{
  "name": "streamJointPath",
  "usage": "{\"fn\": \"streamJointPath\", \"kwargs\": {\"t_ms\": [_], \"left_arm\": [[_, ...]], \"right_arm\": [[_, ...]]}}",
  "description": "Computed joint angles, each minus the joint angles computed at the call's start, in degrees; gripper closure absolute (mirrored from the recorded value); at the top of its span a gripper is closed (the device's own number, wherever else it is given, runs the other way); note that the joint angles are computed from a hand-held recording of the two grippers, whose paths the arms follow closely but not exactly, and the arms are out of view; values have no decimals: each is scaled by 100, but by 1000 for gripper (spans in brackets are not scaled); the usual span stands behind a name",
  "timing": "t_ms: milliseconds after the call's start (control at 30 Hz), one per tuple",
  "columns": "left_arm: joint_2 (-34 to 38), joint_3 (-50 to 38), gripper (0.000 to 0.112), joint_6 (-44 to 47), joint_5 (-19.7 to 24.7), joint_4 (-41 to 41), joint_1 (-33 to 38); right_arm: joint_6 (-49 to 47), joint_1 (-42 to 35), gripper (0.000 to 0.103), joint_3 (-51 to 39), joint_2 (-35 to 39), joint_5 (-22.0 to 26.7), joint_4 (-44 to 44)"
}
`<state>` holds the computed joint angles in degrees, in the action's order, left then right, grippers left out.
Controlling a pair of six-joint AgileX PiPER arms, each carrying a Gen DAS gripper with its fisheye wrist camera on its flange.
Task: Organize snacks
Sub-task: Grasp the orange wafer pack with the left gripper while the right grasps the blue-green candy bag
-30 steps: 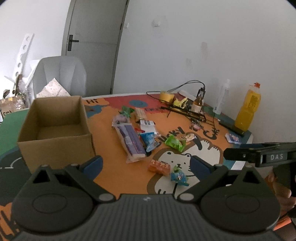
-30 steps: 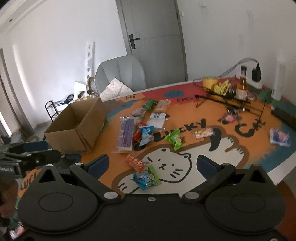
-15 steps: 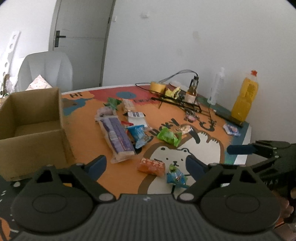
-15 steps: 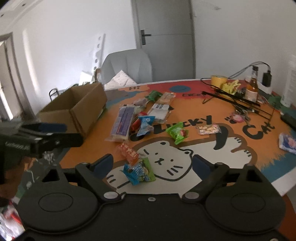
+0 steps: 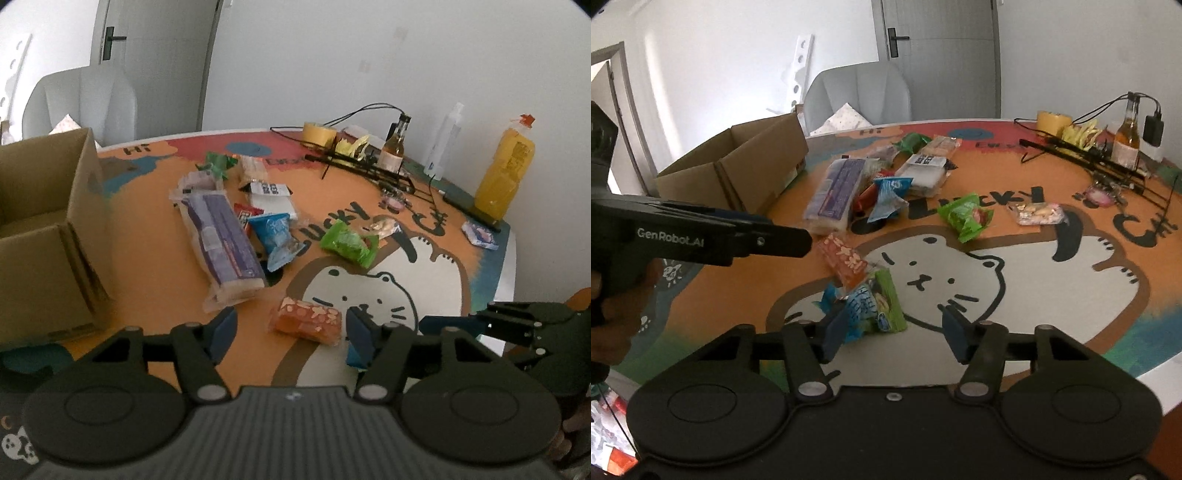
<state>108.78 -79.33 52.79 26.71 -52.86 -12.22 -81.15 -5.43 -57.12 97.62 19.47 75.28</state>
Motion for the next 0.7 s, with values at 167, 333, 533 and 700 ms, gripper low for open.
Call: {"fn": "streamJointPath", "kwargs": {"t_ms": [167, 333, 533, 700], "left_arm": [[227, -308, 48, -390, 14, 327, -70], [492, -733, 48, -973, 194, 858, -150], [725, -1063, 46, -1314, 300, 1268, -308], [904, -1268, 46, -1716, 356, 1639, -426]], "right_arm": [[-862, -159, 47, -118, 247, 415, 959], [-596, -147, 51, -422, 577, 576, 719], [33, -413, 72, -720, 801, 912, 310], [10, -422, 73, -749, 792, 667, 205]]}}
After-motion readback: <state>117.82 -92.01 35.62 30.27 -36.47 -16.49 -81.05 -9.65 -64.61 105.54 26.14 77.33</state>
